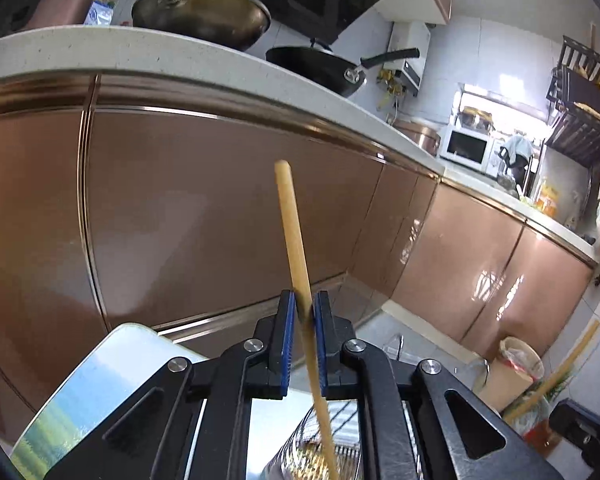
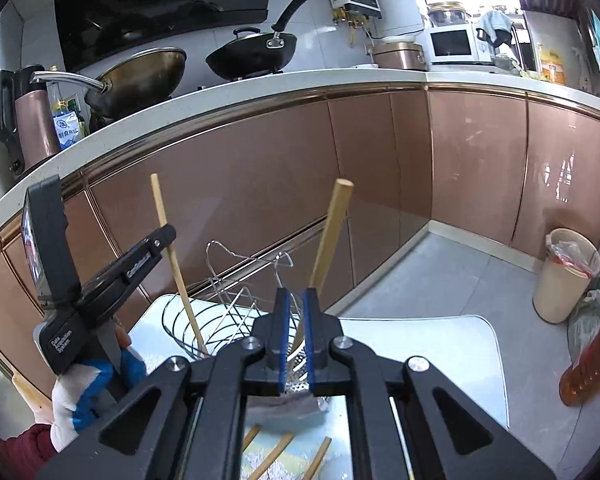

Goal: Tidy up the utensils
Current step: 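Open the left gripper to drop its chopstick into the holder while the right holds its chopstick, then lower the right gripper's chopstick into the holder and open the right gripper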

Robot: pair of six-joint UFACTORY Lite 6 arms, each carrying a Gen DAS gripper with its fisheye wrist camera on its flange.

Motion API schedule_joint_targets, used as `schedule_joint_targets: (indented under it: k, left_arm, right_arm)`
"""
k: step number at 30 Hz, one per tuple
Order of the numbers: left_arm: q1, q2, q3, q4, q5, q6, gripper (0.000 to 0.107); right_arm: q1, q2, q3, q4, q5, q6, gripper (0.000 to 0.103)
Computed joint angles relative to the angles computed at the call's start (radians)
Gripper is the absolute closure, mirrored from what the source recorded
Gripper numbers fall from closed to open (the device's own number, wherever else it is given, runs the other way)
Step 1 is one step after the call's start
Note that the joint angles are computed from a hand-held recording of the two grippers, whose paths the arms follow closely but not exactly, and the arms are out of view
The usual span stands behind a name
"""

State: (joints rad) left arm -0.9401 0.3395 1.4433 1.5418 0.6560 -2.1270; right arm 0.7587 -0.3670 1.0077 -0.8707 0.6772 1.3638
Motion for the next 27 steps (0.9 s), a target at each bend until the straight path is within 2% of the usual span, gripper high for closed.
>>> schedule_joint_targets:
  k: [5,8,15,22,24,26,27]
  left_arm:
    - [-0.023,-0.12,-0.104,-0.048,0.01,0.056,0.072]
    - [-0.051,-0.219,-0.177,-0.087,0.041,0.104,0.066]
    - [-0.175,-0.538,-0.372,-0.186,0.178,0.22,0.056]
    - [-0.404,-0.843,-0.475,-0.306,0.439,0.36,0.049]
    - [-0.523,-0.915,-0.48,-0.325,0.569,0.381,0.045]
    - [-0.687,-0.968,-0.475,-0.339,0.746,0.386,0.044]
    - [-0.731,-0.971,-0.461,-0.347,0.793,0.393,0.044]
  right_arm:
    - [0.077,-0.056,-0.01,-0.001,0.091,0.04,0.096]
    - [0.157,-0.083,-0.008,-0.012,0.177,0.083,0.096]
    - [0.52,-0.108,0.059,-0.087,0.526,0.261,0.095]
    - [0.926,-0.024,0.209,-0.138,0.902,0.439,0.095]
    - [1.027,0.01,0.254,-0.14,0.987,0.489,0.095]
    - [1.117,0.051,0.301,-0.135,1.067,0.535,0.094]
    - [1.168,0.075,0.328,-0.13,1.108,0.565,0.094]
